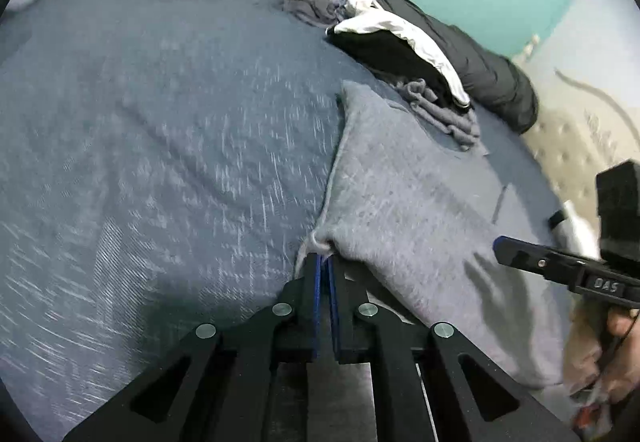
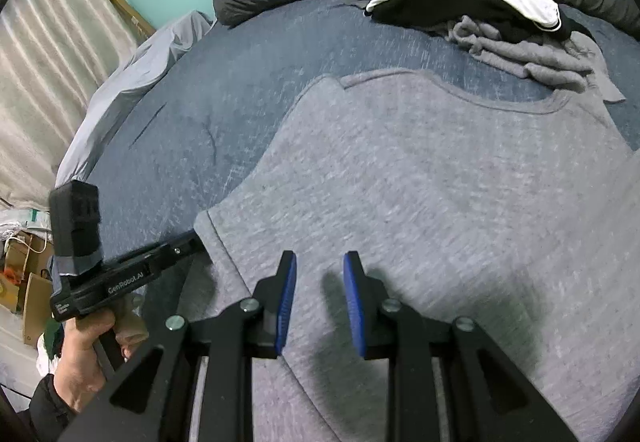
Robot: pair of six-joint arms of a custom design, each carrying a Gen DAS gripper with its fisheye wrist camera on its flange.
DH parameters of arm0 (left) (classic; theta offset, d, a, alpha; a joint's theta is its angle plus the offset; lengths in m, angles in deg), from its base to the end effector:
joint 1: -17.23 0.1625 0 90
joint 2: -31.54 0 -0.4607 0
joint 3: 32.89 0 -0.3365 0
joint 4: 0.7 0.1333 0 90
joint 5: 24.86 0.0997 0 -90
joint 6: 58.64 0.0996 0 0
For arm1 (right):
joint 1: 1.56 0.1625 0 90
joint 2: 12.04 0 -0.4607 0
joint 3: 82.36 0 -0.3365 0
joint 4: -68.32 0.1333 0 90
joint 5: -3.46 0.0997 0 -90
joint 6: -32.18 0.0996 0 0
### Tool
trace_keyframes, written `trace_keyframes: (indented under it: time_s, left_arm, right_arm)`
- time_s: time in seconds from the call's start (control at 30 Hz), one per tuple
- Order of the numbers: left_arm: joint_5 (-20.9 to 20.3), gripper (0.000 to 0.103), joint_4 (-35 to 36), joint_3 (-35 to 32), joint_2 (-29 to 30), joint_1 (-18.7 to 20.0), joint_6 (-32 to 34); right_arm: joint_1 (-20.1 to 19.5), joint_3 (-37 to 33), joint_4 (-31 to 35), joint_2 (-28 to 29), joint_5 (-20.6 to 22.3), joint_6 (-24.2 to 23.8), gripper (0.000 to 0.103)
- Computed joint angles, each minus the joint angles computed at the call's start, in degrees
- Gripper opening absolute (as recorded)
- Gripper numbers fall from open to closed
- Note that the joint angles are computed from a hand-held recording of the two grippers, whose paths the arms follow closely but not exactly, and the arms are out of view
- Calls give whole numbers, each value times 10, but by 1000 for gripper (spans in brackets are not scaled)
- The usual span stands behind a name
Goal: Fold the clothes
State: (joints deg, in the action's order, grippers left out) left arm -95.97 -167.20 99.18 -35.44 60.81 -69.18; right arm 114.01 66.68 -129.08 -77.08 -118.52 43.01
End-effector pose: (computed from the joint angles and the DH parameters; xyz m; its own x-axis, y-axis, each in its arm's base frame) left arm -0.2034 -0.4220 0.2087 -0.8167 0.5068 -0.2758 0.5703 0.7816 -0.2525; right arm 0.2257 -0.2851 0.2076 -0.9151 -0.0177 0.4028 -0.2282 0.8463 -0.4814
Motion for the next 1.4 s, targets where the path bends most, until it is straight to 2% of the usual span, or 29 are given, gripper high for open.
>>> trace_keyframes:
  time_s: [0.17, 0.3, 0.43, 0.53, 0.63, 0.73, 0.9, 0.93, 0.97, 1.0, 1.1, 1.2, 1.4]
  left_arm:
    - [36, 8, 1, -4, 12, -7, 21]
    - [36, 8, -7, -7, 19, 0, 30]
    - [50, 8, -10, -3, 19, -9, 43]
    - [67, 18, -5, 0, 16, -20, 50]
    - [63, 28, -9, -1, 18, -14, 54]
    - [52, 30, -10, -3, 23, -5, 58]
    - [45, 29, -23, 0, 26, -3, 75]
    - [44, 26, -24, 1, 26, -3, 77]
    - [41, 12, -26, 2, 25, -3, 77]
    - [38, 8, -27, 2, 25, -2, 78]
    - [38, 6, -39, 6, 21, -4, 78]
    - [36, 5, -80, 12, 7, -5, 76]
    - [-9, 5, -71, -2, 11, 41, 42]
  right_arm:
    - [-2, 4, -7, -1, 2, 0, 24]
    - [-1, 5, -2, -9, -1, 5, 24]
    - [-4, 10, -1, -14, -1, 9, 24]
    - [-7, 15, -8, -11, 1, 11, 24]
    - [-11, 19, -17, -7, 5, 11, 24]
    - [-13, 21, -23, -4, 7, 12, 24]
    - [-15, 22, -25, -2, 8, 14, 24]
    - [-15, 23, -24, -2, 9, 15, 24]
    - [-16, 23, -25, -2, 10, 17, 24]
    - [-15, 23, -25, -2, 9, 18, 24]
    - [-14, 23, -24, -2, 10, 19, 24]
    - [-14, 24, -23, -3, 9, 19, 24]
    - [-16, 25, -22, -9, 9, 19, 24]
